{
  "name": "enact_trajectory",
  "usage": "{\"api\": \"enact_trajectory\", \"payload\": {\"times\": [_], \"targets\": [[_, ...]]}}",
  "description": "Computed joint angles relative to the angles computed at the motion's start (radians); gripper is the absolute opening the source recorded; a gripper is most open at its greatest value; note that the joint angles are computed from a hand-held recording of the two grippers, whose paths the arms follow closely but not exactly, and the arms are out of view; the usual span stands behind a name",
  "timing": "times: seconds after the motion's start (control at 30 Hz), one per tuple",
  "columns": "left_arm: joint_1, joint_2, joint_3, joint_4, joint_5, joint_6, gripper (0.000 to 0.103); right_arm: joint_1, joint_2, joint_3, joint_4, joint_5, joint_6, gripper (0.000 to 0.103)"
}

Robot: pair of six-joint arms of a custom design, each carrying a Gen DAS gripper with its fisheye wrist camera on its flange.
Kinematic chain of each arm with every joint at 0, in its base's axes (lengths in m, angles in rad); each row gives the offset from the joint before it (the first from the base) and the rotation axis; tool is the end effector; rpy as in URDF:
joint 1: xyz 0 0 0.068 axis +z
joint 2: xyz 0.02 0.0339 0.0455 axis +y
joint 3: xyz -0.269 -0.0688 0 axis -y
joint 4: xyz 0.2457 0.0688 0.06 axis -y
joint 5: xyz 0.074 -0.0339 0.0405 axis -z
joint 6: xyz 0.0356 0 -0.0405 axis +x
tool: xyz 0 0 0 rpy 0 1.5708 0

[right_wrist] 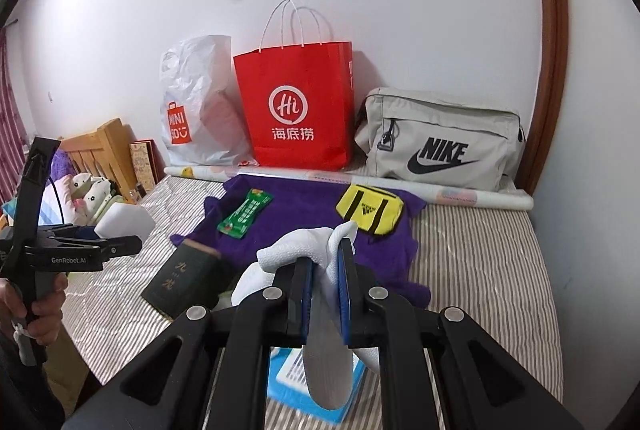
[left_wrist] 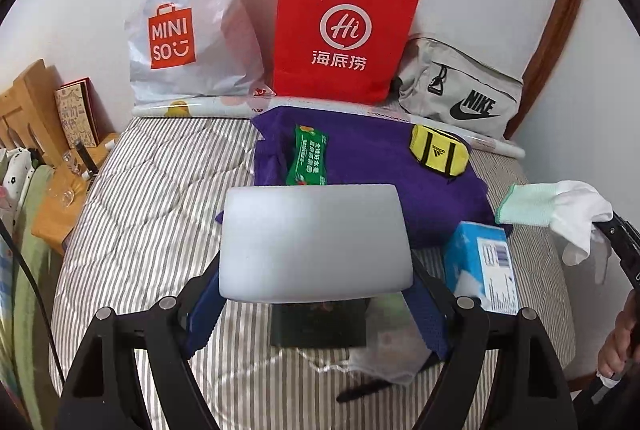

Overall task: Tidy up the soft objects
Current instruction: 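Carry the sponge and white glove toward the purple towel with both tools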

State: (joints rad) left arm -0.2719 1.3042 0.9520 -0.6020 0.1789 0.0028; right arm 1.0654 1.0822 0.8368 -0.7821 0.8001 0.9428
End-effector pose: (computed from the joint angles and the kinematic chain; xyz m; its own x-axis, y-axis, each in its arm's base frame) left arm 0.2521 -0.0769 0.2556 -0.7849 0.2217 -0.5787 0.3656 0.9196 -0.1436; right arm 0.1181 0.1606 0.2650 -0.5914 0.0955 -0.8007 0.0827 0.9949 0.0575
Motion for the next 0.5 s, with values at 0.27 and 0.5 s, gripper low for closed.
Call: {"api": "enact_trajectory", "payload": {"times": [0.27,0.5], "targets": [[-0.018,0.214,0.105,0.057,0.031,-0.015,0.080,-0.192,0.026,-0.054,0.179,-0.095,-0.184,0.011],[-0.042,0.409,0.235,0.071,0.050,-0.018,0.080,-0.375,0.085,-0.107,0.355,-0.219,-0.312,0.012]]}}
